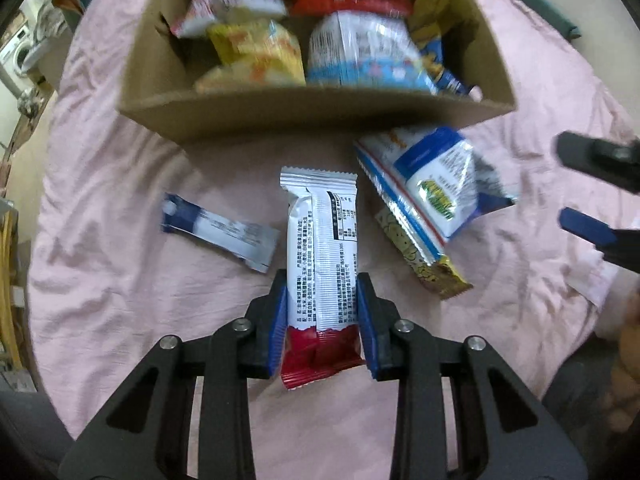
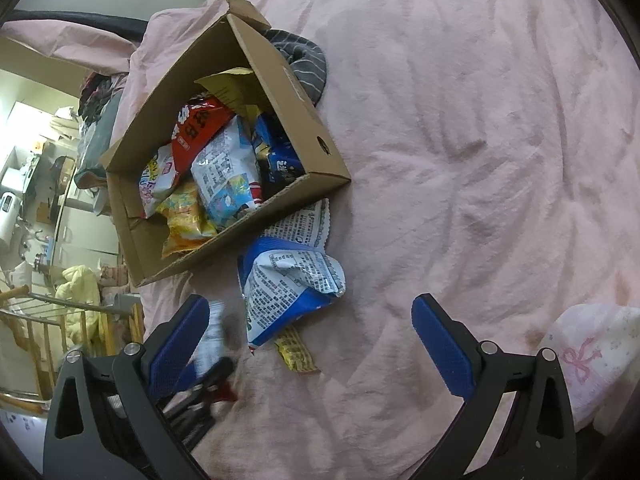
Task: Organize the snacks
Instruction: 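Grasp the white-red snack bar with the left tool while the right grasps the blue-white chip bag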
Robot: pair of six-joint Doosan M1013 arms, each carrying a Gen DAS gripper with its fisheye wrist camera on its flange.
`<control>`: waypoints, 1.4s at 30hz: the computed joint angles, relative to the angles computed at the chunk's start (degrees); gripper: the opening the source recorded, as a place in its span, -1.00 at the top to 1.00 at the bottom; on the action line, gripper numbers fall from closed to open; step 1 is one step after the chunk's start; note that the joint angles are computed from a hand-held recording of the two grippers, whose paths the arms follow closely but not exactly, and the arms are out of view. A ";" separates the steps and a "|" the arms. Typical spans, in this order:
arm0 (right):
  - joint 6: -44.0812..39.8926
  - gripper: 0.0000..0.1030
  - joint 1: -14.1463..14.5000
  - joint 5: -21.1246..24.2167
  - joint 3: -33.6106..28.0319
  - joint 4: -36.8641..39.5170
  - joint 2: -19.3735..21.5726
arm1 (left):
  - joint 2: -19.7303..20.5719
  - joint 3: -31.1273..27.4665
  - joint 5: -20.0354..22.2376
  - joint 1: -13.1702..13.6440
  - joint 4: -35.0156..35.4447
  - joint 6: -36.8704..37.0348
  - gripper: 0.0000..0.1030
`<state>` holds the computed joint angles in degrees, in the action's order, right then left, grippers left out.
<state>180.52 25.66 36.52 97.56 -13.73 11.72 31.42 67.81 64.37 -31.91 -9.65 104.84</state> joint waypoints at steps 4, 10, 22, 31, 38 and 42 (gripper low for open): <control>0.07 -1.00 -0.02 0.31 -0.55 -1.04 0.25 | -1.63 0.04 -2.00 1.78 -1.66 3.00 0.46; -2.72 -1.00 -0.27 1.71 -2.19 -0.41 1.55 | -1.63 -1.35 -5.24 4.24 -1.16 4.72 0.46; -14.72 -1.00 -0.84 12.54 -11.04 4.35 9.10 | 1.17 -3.24 -1.56 7.02 -4.82 0.76 0.46; -20.74 -1.00 -3.02 16.52 -15.04 12.64 14.13 | 1.26 -3.39 -1.68 7.42 -6.59 -0.37 0.46; -21.74 -0.57 -3.07 15.81 -14.79 12.37 13.83 | 1.55 -3.72 -1.01 7.56 -6.84 -0.91 0.46; -22.61 -0.27 -3.37 13.99 -14.00 13.53 13.01 | 1.59 -3.77 -0.94 7.42 -6.98 -0.74 0.46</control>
